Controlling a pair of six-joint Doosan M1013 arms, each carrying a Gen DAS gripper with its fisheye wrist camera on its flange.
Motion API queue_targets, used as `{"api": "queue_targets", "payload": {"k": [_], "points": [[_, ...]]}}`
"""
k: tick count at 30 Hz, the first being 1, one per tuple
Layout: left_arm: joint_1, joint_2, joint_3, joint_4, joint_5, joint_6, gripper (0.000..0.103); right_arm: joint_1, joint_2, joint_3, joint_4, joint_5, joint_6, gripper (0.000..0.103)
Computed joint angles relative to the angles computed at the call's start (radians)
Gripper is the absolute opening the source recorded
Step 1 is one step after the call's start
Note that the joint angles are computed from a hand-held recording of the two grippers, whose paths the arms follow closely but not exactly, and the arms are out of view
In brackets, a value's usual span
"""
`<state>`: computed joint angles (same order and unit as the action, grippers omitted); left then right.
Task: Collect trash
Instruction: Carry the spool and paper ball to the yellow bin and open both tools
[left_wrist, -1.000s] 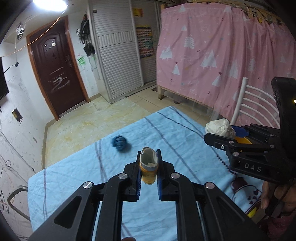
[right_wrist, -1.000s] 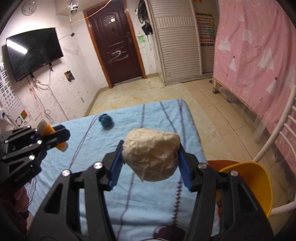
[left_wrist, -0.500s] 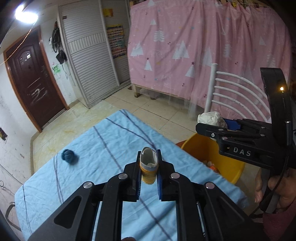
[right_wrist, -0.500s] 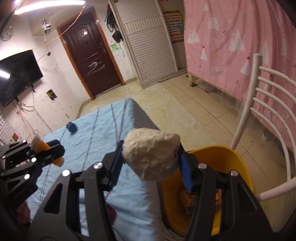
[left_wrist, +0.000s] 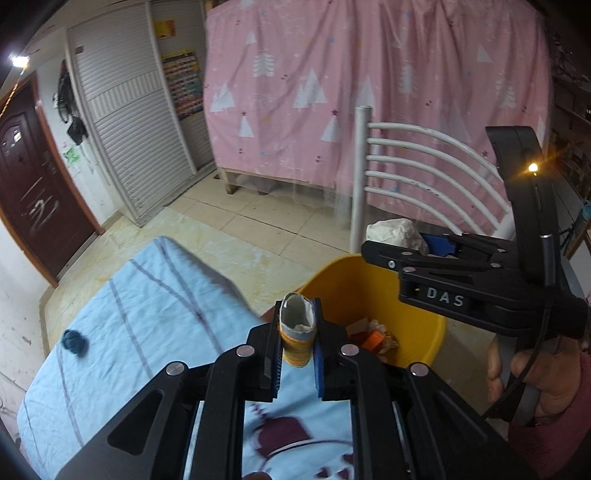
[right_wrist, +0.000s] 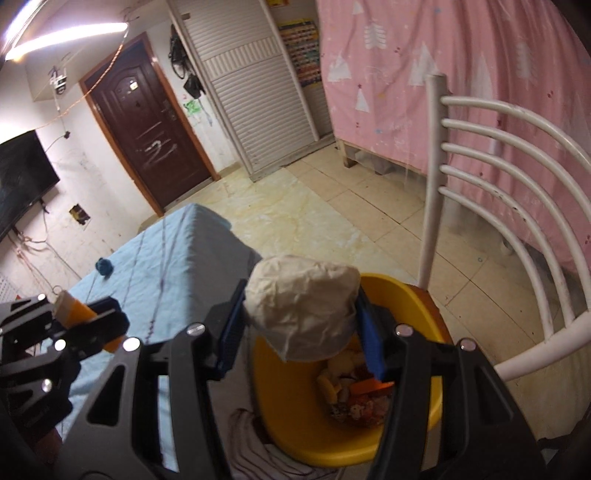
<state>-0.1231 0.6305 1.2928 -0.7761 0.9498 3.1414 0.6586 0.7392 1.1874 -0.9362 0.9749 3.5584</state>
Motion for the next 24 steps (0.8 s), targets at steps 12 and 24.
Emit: {"api": "queue_targets", "payload": {"k": [12, 24], "points": [[-0.056, -0.006, 0.035, 0.069, 0.031, -0.029, 0.005, -0.007, -0.028, 0.082, -0.003, -0.021, 0.089, 0.053], [-0.072, 0.010, 0.025, 0.127, 0.044, -0.079, 0.007, -0.013, -0.032, 0.097, 0.012, -0.019, 0.110, 0.054]]}}
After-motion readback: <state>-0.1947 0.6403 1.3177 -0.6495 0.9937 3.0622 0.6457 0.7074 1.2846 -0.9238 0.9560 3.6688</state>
